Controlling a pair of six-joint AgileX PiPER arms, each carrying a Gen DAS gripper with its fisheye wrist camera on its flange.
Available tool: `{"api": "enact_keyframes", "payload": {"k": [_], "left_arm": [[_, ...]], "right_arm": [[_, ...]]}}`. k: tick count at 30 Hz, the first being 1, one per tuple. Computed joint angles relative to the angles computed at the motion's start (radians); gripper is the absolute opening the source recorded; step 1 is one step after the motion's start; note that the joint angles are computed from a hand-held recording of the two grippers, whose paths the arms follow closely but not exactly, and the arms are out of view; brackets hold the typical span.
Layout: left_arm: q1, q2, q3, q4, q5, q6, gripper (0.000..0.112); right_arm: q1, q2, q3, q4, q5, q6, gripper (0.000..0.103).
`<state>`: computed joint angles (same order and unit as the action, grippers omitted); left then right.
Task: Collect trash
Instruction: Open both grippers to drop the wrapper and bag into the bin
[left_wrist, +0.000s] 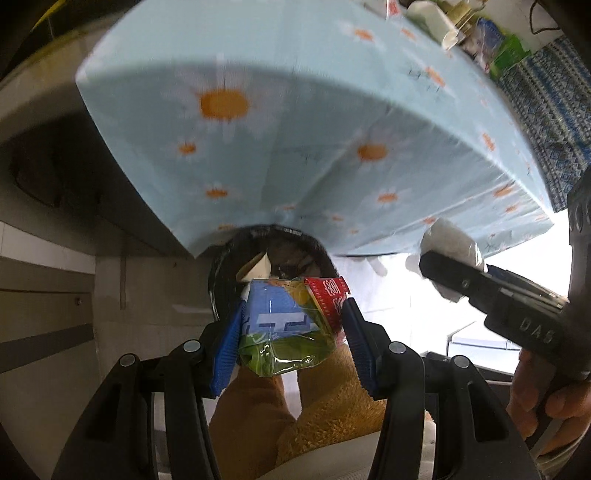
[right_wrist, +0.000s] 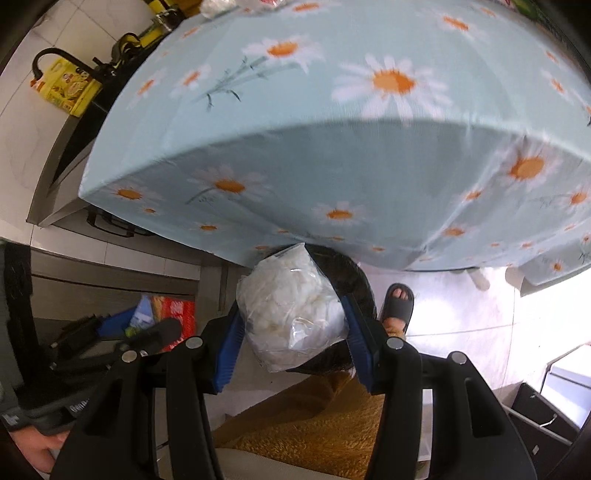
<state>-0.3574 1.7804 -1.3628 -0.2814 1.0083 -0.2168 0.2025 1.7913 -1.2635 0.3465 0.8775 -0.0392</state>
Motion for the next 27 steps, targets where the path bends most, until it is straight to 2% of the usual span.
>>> {"api": "enact_keyframes", "payload": {"k": [17, 21, 23, 27], "left_arm": [[-0.013, 0.083, 0.002, -0.035, 0.019, 0.031, 0.051], [-0.009, 0.110, -0.022, -0.064, 0.039, 0.052, 0.055], [-0.012, 0.114, -0.024, -0.050, 0.038, 0.036, 0.067], [-0.004, 0.120, -0.028, -0.055, 0.040, 0.034, 0.067]], "right_arm": [[-0.023, 0.070, -0.021, 0.075, 0.028, -0.016, 0.052], [-0.033, 0.074, -0.041, 0.080, 0.042, 0.004, 0.063], [-0.042, 0.076, -0.049, 0.095, 0.049, -0.007, 0.064], [-0.046, 0.073, -0.063, 0.091, 0.053, 0.002, 0.064]]}}
